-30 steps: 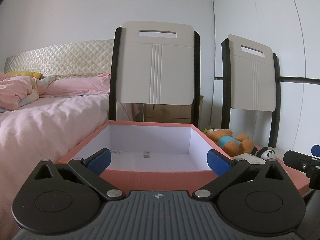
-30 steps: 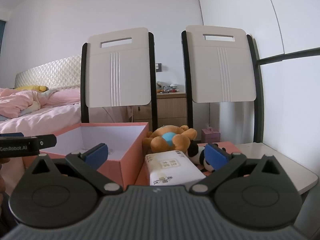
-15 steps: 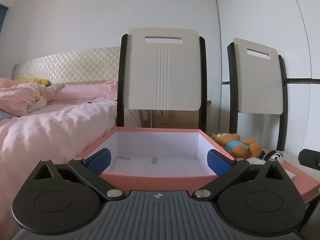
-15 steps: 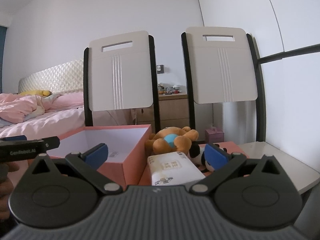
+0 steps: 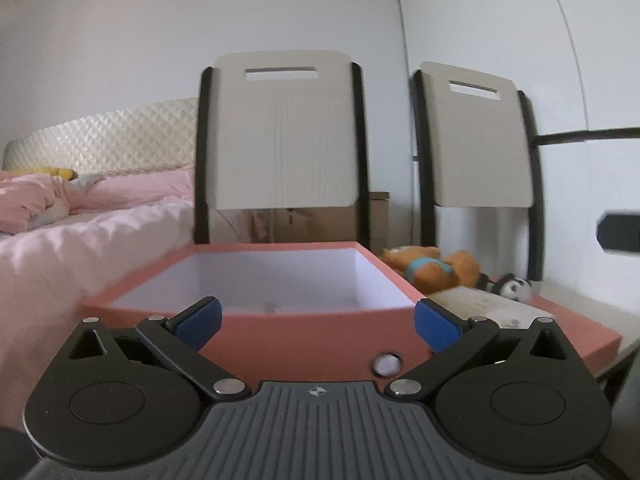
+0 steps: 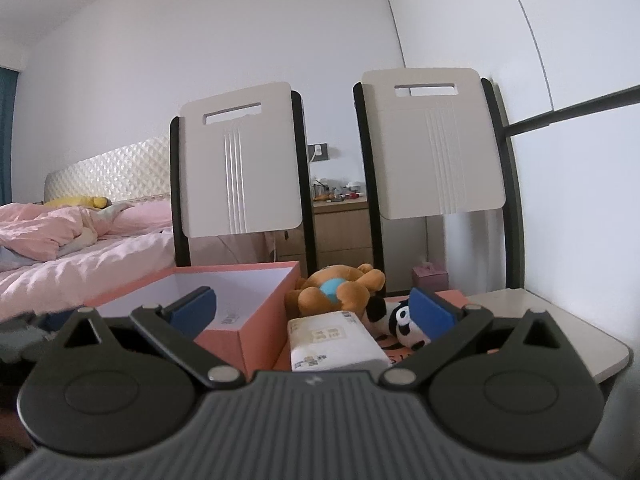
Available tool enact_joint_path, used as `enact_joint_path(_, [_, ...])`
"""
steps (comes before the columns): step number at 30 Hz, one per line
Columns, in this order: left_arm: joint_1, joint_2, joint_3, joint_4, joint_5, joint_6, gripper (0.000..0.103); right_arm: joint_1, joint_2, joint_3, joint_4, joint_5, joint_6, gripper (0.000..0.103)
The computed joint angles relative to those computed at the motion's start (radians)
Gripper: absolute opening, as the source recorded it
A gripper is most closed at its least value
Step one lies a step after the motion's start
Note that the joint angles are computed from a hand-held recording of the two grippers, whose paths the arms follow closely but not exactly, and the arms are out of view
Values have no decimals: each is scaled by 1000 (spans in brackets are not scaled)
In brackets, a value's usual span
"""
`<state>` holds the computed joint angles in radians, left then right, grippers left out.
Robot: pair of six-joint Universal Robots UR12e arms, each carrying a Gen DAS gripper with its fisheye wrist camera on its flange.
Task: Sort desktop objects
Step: 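Move the left gripper to the white package and close on it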
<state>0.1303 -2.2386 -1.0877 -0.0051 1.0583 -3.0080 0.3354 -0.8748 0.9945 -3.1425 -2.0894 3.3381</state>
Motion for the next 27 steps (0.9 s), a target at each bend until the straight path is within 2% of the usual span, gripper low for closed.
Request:
enact_joint_path(10, [-34,29,-114,155,-52,-18,103,1,-75,131,-118,-20,10,103])
enact_joint_path(15, [-67,26,-131,177,-66,-18,103,-1,-120,210,-178,-36,21,103])
enact_joint_path(20, [-121,14,-127,174,40,-54,103,-2,-159,273,-193,-55,36,103])
enact_joint_path(27, [-185,-23,-82,183,206,-64,103,-4,-195,337,-227,-50,52,103])
